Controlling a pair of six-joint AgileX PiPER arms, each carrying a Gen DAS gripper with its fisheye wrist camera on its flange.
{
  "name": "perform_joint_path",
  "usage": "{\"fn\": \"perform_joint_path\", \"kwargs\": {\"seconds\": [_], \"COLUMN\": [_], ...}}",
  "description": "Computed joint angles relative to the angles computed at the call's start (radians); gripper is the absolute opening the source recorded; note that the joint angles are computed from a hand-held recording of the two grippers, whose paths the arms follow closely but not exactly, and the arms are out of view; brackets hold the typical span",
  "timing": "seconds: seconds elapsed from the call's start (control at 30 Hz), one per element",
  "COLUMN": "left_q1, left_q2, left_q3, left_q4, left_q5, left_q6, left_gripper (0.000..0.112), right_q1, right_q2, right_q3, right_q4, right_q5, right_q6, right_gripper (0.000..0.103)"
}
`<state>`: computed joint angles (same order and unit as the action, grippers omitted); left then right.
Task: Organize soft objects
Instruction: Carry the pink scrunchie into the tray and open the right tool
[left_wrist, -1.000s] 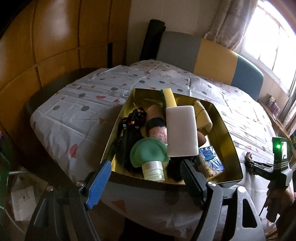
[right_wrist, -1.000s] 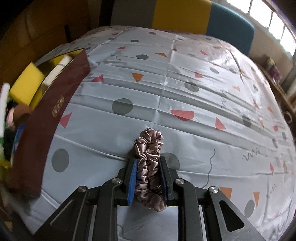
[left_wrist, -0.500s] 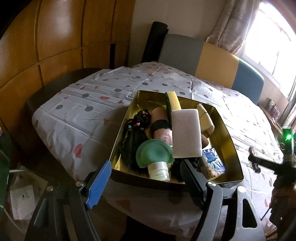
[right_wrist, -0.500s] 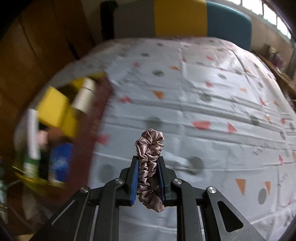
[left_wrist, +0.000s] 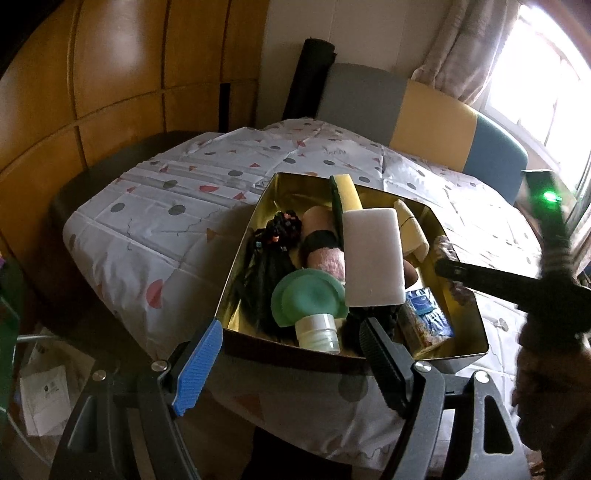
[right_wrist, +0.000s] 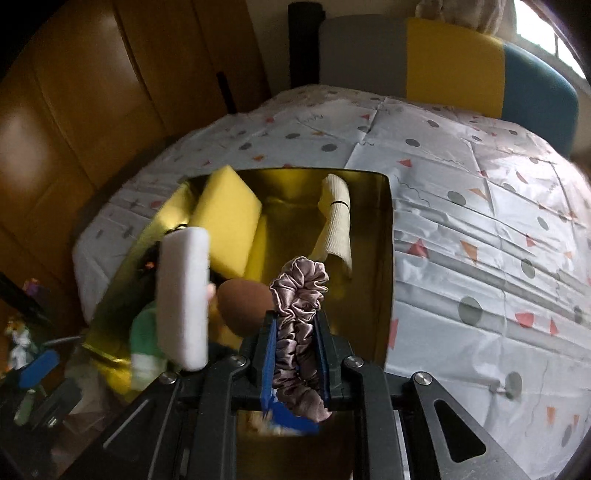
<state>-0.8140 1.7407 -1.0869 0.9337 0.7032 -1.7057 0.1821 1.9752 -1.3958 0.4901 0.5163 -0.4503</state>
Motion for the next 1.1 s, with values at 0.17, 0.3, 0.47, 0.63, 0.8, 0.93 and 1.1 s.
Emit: {"fn": "perform_joint_path", "kwargs": {"seconds": [0.17,0.3,0.47,0.63,0.8,0.93,1.1], "left_q1": [0.010,0.014,0.016,0.010,-0.005,-0.027,-0.042], "left_q2": [0.008,0.017,0.025,0.027,0.026,0.020,0.018], "left_q3": [-0.001,-0.006,-0.018,-0.021,-0.028,-0.034,-0.042], "left_q4": [-0.005,-0.015,-0.024,-0.024,-0.018,-0.009,-0.005], "left_q5": [-0.010,-0.015,-0.005,0.002,0.019,0.045,0.063], "left_q6": [0.010,0.020,0.036,0.035,0.034,0.029,0.026], "left_gripper": [0.078,0.078,0.078,0.078,0.078,0.078,0.078], "right_q1": [0.035,0.040,0.055,0.062,0.066,0.067,0.069], "right_q2": [0.094,0.128,0.123,0.114,0.109,0.086,0.038], "right_q3": [-0.102,-0.121,-0.095,-0.068,-0.062,-0.030,0.037], "right_q4": [-0.230,-0.290,-0.350,-0.386,-0.425,-0.401,-0.357], "right_q5": [0.007,0.000,-0.052,-0.094,-0.101,-0.137,-0.184], "right_q6": [0.223,0.283,0.322,0.357,0.396,0.366,0.324], "right_gripper": [0.019,0.022,0.027,0.028,0.033,0.056,0.066]}}
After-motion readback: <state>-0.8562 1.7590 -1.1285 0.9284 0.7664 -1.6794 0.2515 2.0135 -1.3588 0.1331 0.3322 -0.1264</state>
